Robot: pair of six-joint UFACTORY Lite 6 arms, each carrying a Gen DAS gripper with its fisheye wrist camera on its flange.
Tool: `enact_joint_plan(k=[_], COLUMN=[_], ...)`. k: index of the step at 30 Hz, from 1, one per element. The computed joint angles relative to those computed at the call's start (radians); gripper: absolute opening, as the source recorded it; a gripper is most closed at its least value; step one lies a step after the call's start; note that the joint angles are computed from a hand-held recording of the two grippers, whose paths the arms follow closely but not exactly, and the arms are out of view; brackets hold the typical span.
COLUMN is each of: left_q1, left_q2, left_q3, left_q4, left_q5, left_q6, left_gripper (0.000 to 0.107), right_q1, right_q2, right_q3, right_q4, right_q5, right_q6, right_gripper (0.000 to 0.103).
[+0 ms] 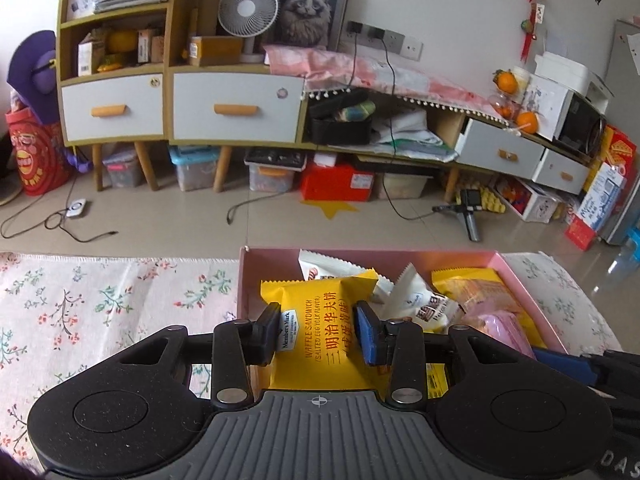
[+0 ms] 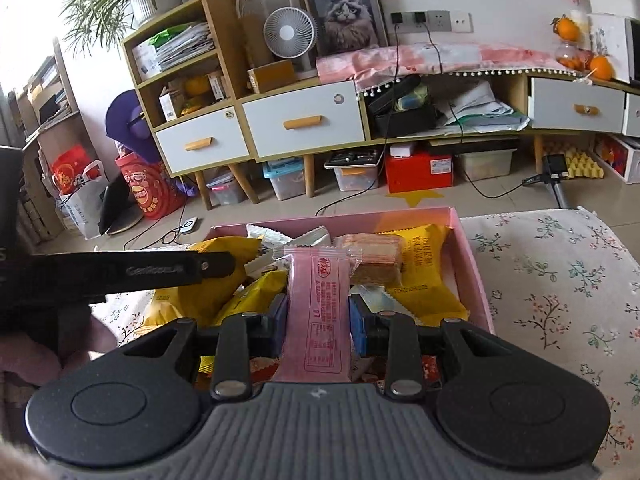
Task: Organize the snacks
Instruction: 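Carry both held packets over the pink box, then open both tools to drop the packets into the box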
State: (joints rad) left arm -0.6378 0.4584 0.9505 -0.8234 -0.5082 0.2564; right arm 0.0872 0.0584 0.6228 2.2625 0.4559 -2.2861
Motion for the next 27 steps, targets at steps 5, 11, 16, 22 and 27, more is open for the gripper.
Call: enact_joint_plan(k=[5, 11, 16, 22, 27], left_q1=[-0.015, -0.054, -0.129, -0.246, -0.38], left_q2=[-0.021, -0.096, -0.191, -0.344, -0.446], left_q3=[-0.024, -0.086, -0.159, -0.256, -0.31], left_q4=[-0.004, -0.073, -0.216, -0.522, -0.805], left_q5=[-0.013, -0.02, -0.035, -0.06, -0.139], left_q6=[0.018, 0.105, 0.209, 0.427, 0.602], left_gripper=[0.04, 0.066, 0.078, 0.089, 0.094], right_q1=[0.006, -0.014, -0.047, -0.099, -0.12], right_q2=[0.012, -0.026, -0.102, -0.197, -0.291], right_q3=[0.003, -0.013, -0.047, -0.073, -0.097], right_q4=[0.017, -0.007, -0.102, -0.328, -0.554], right_q5=[0.0, 0.0, -0.004, -0.037, -0.089], right_q6=[-0.027, 0.0, 0.07, 0.257, 0.46], right_gripper=[0.032, 0.046, 0.064, 0.077, 0.083])
